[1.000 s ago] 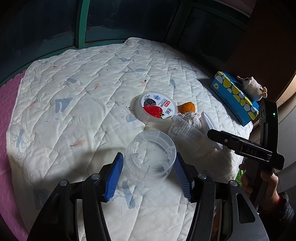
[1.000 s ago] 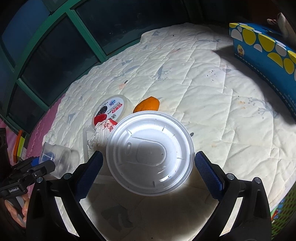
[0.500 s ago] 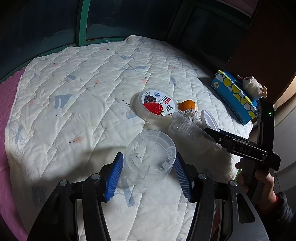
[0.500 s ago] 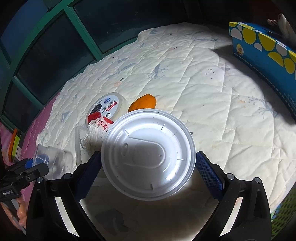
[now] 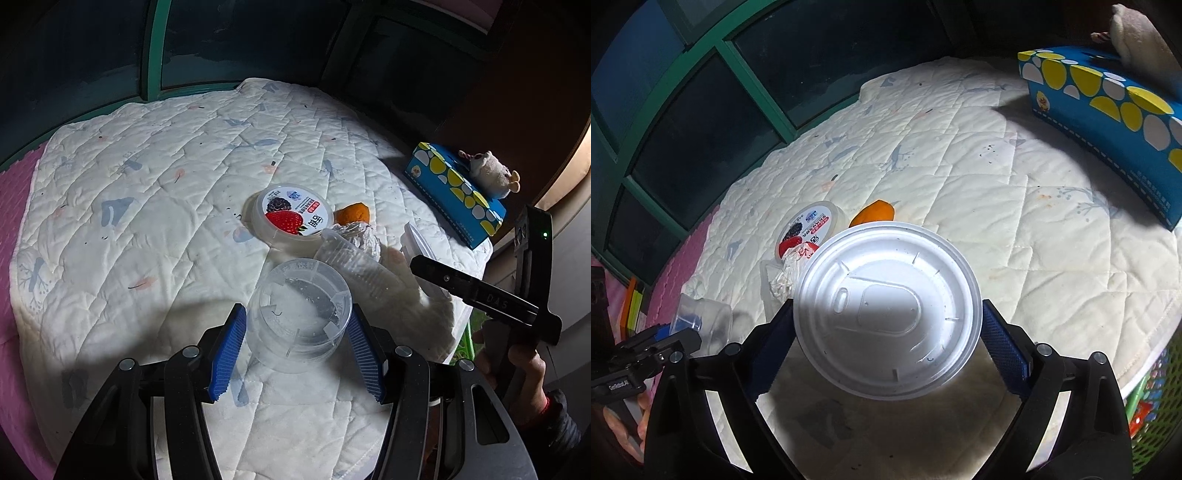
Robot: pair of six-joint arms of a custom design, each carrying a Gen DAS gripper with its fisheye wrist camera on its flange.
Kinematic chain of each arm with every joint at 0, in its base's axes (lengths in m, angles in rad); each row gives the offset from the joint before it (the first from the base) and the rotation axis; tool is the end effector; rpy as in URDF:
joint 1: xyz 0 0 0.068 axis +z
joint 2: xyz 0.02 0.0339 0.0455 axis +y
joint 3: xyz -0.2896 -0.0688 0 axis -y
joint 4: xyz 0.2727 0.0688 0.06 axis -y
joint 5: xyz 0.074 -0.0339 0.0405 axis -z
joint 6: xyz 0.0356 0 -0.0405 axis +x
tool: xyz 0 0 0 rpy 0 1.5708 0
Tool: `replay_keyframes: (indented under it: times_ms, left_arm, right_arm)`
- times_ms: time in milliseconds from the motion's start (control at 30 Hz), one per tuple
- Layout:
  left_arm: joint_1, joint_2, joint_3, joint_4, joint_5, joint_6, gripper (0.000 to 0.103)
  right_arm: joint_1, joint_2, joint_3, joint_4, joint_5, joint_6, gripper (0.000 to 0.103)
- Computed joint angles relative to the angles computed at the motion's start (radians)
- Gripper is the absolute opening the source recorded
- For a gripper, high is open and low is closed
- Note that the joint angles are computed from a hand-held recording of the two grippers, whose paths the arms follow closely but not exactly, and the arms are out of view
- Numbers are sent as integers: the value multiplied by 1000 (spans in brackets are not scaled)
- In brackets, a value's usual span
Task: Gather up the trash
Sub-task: 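Carry the white lid over the wastebasket and open the right tool to drop it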
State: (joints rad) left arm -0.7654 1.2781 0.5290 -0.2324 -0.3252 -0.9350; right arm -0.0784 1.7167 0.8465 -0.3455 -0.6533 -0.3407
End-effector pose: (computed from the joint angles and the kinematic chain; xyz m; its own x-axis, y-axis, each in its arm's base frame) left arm 0.1787 -0.1559 0.1595 -0.7812 -0.3068 -0.5437 -0.1685 0.9422 -0.2895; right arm 0.3200 -0.0034 0.1343 -0.8314 -0.2008 -0.5181 -0.4523 0.7863 0.4210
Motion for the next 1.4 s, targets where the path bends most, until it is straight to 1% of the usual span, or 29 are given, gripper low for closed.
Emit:
replay_keyframes:
  times_ms: [200,400,533,633,733,867,1033,1233,1400]
  left_arm:
    - [-61,34,63,-12,-21,5,54]
    - [-117,139,157,20,-6,28,54]
    - [-147,241,240,48,23,50,54]
    - [-165,318,313,56,42,68,54]
    - [-182,393,389,60,64,85,54]
    - [-200,480,482,53,87,103,54]
    - [-218,572,590,26,108,117,54]
    - [-223,647,679,-1,128,134,54]
    - [-228,703,745,-18,146,147,54]
  right_arm:
    - [-118,-66,-8,-96,-68,-73,94]
    - [-305,-90,14,-207,-99,-208,94]
    - [-447,-47,49,-249,-69,-295,94]
    - [-558,40,98,-269,-28,-355,94]
    - [-649,127,144,-255,29,-389,94]
    - [-720,250,221,-233,106,-396,95]
    - [-755,364,298,-228,159,-378,95]
    - [-758,428,331,-204,209,-346,95]
    - [-765,441,345,-195,211,-334,98]
